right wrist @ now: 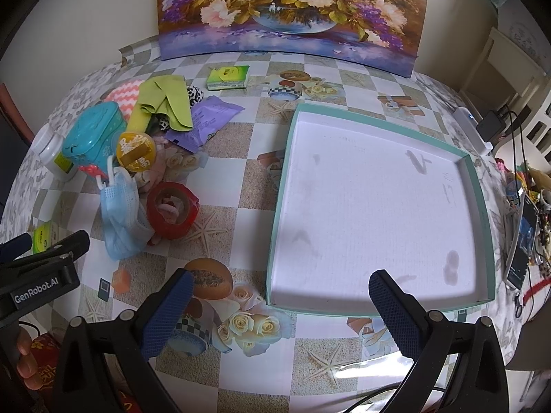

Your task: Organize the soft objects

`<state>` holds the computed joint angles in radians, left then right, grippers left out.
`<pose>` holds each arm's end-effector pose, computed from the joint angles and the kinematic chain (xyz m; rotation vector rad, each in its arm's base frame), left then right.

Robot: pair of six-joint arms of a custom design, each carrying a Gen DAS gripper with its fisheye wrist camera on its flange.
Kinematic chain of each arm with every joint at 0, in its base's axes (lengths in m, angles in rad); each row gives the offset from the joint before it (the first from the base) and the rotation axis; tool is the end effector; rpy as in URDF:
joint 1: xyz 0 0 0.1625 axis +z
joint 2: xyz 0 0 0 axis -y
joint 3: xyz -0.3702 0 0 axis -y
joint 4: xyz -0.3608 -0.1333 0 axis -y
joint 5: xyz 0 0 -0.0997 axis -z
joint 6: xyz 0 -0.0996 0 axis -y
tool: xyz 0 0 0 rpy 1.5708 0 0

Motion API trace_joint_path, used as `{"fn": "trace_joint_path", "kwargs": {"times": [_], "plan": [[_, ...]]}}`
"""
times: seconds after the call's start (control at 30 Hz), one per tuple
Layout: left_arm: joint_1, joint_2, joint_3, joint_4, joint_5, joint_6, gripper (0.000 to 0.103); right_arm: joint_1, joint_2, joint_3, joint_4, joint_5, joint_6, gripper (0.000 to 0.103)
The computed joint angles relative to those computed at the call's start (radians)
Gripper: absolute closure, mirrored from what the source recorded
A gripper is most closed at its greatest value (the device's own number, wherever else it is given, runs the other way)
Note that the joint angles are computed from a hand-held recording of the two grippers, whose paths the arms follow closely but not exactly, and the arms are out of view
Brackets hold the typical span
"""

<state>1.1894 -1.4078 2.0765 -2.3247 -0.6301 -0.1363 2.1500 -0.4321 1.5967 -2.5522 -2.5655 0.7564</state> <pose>0.0318 -0.4949 0.2541 0.2240 2.2134 -0.3811 0.3519 -0.4472 -0.0854 -0.0850 -2.1918 0.5785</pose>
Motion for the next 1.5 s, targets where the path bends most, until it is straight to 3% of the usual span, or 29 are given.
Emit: {"fn": "trace_joint_path", "kwargs": {"times": [0.23, 0.37, 0.5, 0.57, 0.6, 0.73, 0.83, 1.13, 1.27, 1.33, 1.4, 1.5], "plan": [[0.037, -0.029, -0.022, 0.013, -0.055, -0.061, 0.000, -0.003, 0.014, -0.007, -0.026, 0.011, -0.021, 0.000], [0.107, -0.053, -0.076, 0.033, -0.121, -0.144, 0.000, -0.002, 0.019, -0.009, -0.098, 0.041, -0.083, 0.000], [0.168, -0.050, -0.127, 0.018, -0.111, -0.166, 0.000, -0.014, 0.044, -0.030, -0.180, 0.118, -0.149, 0.000], [0.197, -0.046, -0.140, -0.009, -0.089, -0.160, 0.000, -0.016, 0.077, -0.059, -0.180, 0.088, -0.174, 0.000], [0.217, -0.036, -0.160, 0.001, -0.093, -0.171, 0.000, -0.019, 0.087, -0.068, -0.201, 0.108, -0.190, 0.000], [0.291, -0.006, -0.225, 0.043, -0.159, -0.187, 0.000, -0.022, 0.145, -0.134, -0.250, 0.113, -0.260, 0.000], [0.318, 0.019, -0.251, 0.049, -0.166, -0.170, 0.000, -0.029, 0.151, -0.161, -0.188, 0.175, -0.230, 0.000], [0.349, 0.108, -0.326, 0.012, -0.126, -0.094, 0.001, -0.032, 0.208, -0.261, -0.162, 0.237, -0.260, 0.000], [0.360, 0.131, -0.344, -0.009, -0.148, -0.045, 0.019, -0.036, 0.235, -0.303, -0.146, 0.250, -0.273, 0.000], [0.347, 0.133, -0.333, -0.014, -0.132, -0.038, 0.022, -0.037, 0.248, -0.325, -0.135, 0.252, -0.284, 0.000], [0.337, 0.136, -0.327, -0.030, -0.125, -0.018, 0.036, -0.037, 0.262, -0.347, -0.121, 0.250, -0.292, 0.000], [0.324, 0.134, -0.320, -0.035, -0.126, -0.008, 0.036, -0.034, 0.297, -0.397, -0.106, 0.238, -0.324, 0.000]]}}
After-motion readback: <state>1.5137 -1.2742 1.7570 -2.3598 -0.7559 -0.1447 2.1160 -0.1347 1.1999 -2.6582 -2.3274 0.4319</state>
